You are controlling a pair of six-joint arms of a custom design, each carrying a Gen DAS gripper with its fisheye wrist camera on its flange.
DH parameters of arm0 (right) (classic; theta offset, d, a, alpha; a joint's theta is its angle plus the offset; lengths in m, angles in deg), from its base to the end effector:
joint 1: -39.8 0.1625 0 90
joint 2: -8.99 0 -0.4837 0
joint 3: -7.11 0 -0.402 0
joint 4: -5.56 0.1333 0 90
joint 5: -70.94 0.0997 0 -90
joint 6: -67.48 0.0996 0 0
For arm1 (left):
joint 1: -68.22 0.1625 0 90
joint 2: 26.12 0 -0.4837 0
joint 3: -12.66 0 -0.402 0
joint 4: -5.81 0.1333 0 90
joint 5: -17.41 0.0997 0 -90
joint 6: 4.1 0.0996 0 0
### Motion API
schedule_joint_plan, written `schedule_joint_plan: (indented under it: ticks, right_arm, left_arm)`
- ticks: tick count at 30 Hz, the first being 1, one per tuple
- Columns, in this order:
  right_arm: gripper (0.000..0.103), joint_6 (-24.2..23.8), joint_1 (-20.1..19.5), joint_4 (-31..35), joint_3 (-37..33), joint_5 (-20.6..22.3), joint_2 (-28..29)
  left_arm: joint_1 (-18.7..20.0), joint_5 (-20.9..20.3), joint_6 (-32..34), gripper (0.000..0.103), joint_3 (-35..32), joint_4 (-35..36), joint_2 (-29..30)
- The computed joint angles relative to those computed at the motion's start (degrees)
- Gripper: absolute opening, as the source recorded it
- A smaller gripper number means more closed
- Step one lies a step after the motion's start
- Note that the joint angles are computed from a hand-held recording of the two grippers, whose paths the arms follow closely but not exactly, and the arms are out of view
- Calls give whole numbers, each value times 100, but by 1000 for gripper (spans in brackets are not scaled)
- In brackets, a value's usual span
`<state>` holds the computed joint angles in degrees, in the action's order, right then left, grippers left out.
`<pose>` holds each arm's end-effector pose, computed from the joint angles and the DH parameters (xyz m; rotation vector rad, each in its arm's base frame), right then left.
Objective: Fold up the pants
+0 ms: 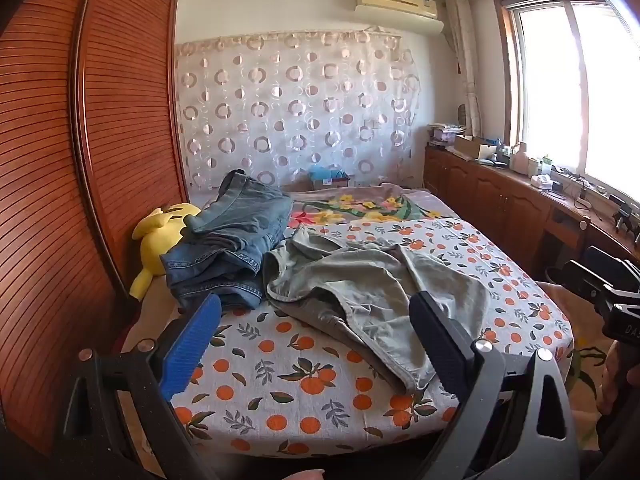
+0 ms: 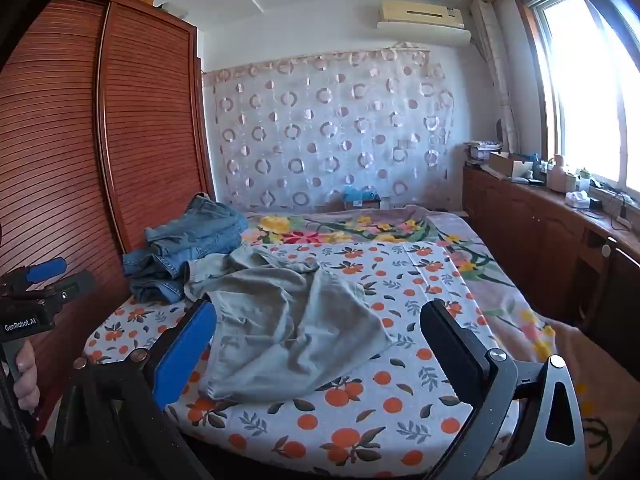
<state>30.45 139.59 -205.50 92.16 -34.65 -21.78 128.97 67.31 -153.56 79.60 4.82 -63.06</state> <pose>0.2372 -0.7483 0.1374 0.7126 -2.1605 1.3784 -0.1957 -0.7535 0.1281 0.6703 2.0921 -1.2560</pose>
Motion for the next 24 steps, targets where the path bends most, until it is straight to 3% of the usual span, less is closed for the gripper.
schedule_joint_plan:
  ticks: [13, 15, 24]
  right_arm:
    - [102, -30, -72, 142, -346, 104, 138]
    - [102, -68, -20, -174, -22, 97, 50]
    - [102, -66, -25, -167, -24, 109, 47]
  left_arm:
    - [2, 5, -3, 96, -1, -4, 1]
    - [2, 6, -3, 96, -2, -2, 1]
    - [3, 11, -6, 96, 2, -9, -1]
